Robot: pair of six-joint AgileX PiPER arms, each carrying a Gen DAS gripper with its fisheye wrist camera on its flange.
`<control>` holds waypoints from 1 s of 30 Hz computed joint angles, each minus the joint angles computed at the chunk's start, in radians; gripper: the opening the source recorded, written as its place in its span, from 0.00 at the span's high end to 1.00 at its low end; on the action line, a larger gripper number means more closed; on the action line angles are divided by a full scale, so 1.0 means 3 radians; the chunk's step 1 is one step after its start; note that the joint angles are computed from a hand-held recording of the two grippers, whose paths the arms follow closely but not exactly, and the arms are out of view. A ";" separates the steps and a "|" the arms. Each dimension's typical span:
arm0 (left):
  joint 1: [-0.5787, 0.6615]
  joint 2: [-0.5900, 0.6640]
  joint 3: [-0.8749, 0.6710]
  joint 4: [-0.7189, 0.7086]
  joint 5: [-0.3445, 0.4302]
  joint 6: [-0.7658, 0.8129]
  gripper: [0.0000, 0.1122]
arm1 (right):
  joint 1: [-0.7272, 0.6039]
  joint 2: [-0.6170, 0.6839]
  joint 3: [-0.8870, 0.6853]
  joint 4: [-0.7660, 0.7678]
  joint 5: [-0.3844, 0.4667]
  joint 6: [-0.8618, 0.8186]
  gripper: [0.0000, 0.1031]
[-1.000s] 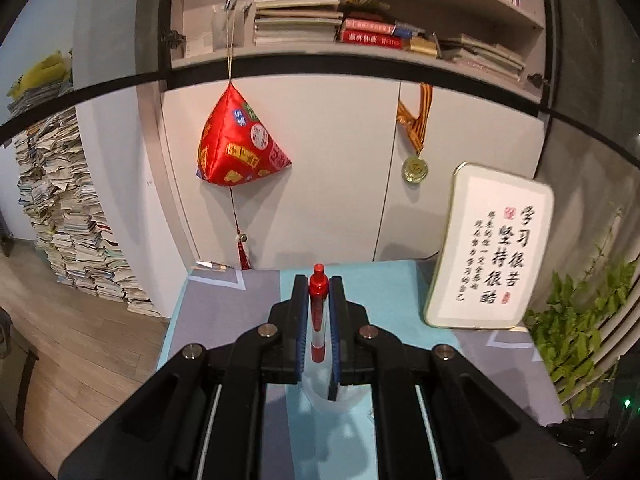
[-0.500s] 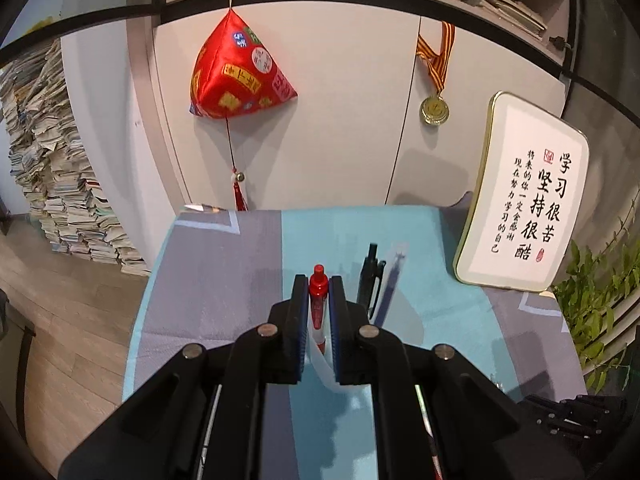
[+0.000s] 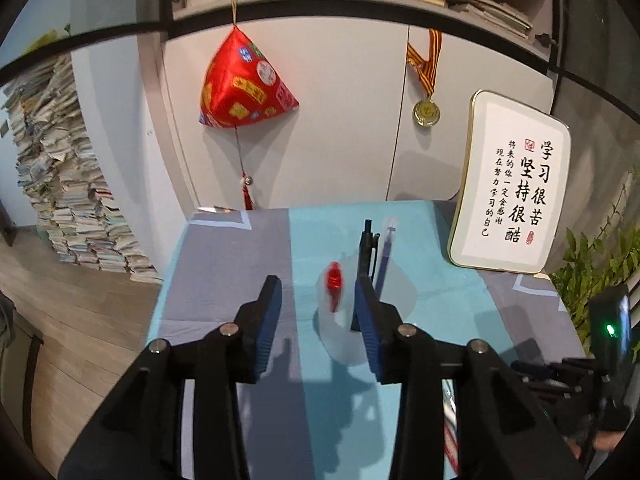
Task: Organize stationery
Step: 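Drop the red pen into the frosted cup with the left tool while right holds clear pen, then carry the clear pen to the frosted cup and release it with the right tool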
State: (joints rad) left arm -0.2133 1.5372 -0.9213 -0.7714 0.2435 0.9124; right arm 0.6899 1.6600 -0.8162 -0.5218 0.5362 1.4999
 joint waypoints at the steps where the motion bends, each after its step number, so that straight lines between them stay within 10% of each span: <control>1: 0.0032 -0.0071 0.0081 -0.0143 -0.0010 0.0177 0.68 | -0.0021 0.0036 -0.0028 0.0026 -0.0009 -0.0048 0.79; 16: 0.0758 -0.0441 0.0736 -0.1454 0.0493 0.1774 0.68 | 0.0067 0.0088 -0.0136 -0.0240 0.0139 0.0260 0.86; 30: 0.0959 -0.0539 0.1016 -0.1740 0.0678 0.2229 0.68 | 0.0989 -0.0599 -0.0768 -0.1386 0.1130 0.1021 0.86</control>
State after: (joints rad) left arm 0.0745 1.3754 -0.6165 -1.2933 0.4468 1.5810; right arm 0.9866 1.4804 -1.0468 -0.9376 0.8752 1.8062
